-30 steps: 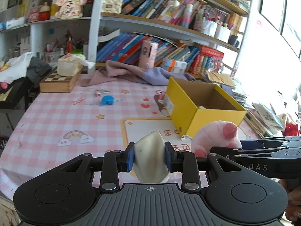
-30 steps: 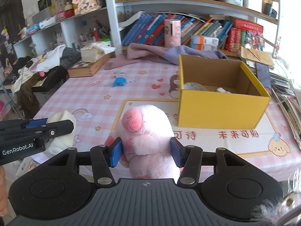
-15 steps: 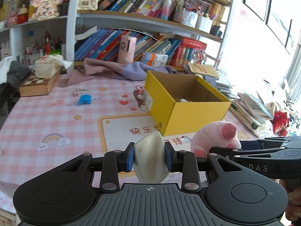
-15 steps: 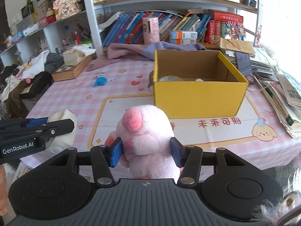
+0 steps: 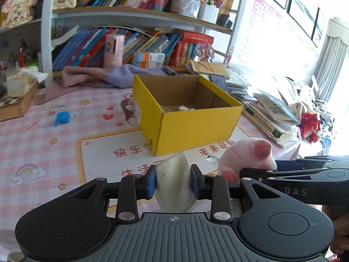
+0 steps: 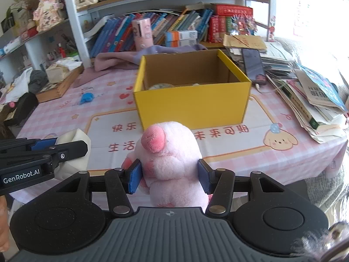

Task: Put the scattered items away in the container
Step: 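Carry the cream block and pink plush pig over to the yellow box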

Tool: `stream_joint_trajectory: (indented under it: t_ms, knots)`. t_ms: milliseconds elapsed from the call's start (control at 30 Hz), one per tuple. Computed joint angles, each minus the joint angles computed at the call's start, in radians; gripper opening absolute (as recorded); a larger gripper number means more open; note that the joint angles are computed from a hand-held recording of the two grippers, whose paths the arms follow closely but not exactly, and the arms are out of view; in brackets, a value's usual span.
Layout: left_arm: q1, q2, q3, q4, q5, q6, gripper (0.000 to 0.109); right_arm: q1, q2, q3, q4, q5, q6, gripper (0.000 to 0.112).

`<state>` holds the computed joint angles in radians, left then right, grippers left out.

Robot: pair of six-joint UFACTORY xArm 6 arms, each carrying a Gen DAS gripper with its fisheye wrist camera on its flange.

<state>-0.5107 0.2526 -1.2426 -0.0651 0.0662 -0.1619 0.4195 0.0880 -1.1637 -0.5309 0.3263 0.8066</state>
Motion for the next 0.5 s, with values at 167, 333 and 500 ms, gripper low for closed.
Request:
stream_joint_trajectory:
  t_ms: [167, 333, 500]
  knots:
    - [-0.026, 0.034, -0.05, -0.11, 0.019, 0.112, 0.031, -0.017, -0.013, 0.013, -0.02, 0.022, 0.017, 0.05]
    - [-0.045, 0.069, -0.108, -0.185, 0.035, 0.204, 0.031, -0.033, -0.015, 0.008, -0.049, 0.05, 0.037, 0.05]
    - [-0.055, 0.104, -0.166, -0.224, 0.05, 0.259, 0.031, -0.047, 0.001, -0.019, -0.076, 0.076, 0.036, 0.05]
